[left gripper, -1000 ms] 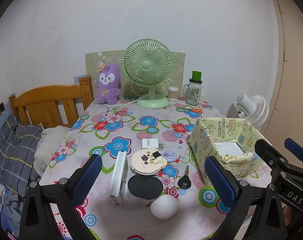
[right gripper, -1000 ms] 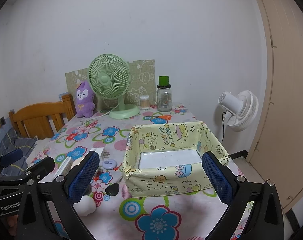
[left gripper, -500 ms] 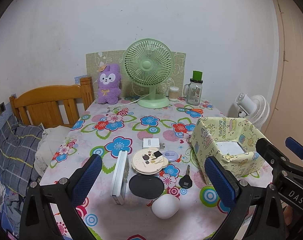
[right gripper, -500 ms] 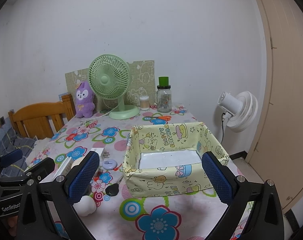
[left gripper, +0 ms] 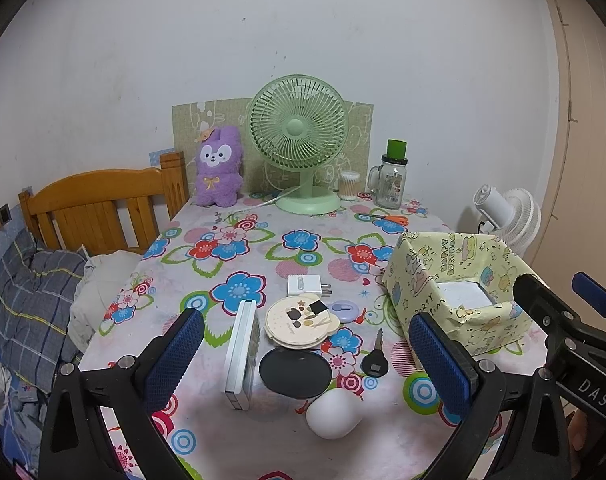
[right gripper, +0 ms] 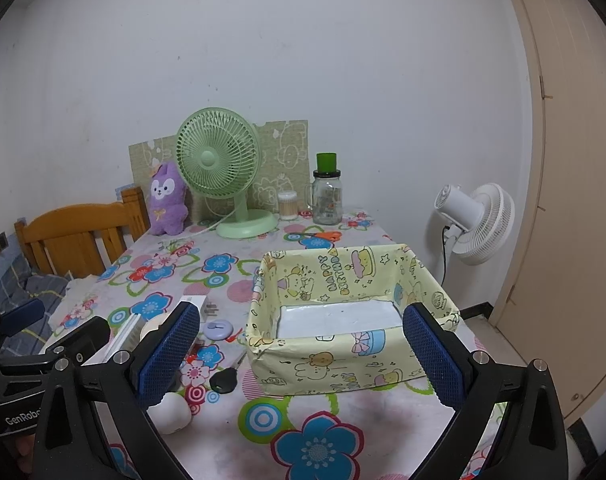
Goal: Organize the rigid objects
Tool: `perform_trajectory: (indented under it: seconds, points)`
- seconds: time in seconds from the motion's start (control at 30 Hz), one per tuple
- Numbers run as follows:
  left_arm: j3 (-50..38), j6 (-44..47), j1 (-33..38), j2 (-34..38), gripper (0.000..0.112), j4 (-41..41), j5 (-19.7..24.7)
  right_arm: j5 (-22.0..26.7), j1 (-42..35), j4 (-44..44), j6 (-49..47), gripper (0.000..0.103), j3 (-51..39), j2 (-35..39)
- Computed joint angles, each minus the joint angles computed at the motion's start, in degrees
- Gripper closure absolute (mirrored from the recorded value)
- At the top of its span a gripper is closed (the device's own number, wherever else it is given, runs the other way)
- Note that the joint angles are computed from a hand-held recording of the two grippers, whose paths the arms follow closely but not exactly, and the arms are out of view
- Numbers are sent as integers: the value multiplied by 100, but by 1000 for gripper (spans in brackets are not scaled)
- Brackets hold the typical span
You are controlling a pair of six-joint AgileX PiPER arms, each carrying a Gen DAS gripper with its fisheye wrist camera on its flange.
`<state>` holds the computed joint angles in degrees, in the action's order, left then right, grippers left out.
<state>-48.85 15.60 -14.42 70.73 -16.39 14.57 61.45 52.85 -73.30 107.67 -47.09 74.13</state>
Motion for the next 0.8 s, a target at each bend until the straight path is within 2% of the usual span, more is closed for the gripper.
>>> perform_trajectory:
  seconds: [0.47,0.57,0.67,0.8]
  points:
    - [46,669,205,311,12,-598,-147,-140,-80,59,83,4,-231,399]
    - [57,803,288,408,13,-698,-170,-283,-130,51,156,4,-294,525]
    - [81,1400,469,520,13,-1208,-134,-450,-193,69,168,5,-373,671]
    - [56,1515,604,743,13,-1213,-97,-626,-214,84,148,5,-526,913]
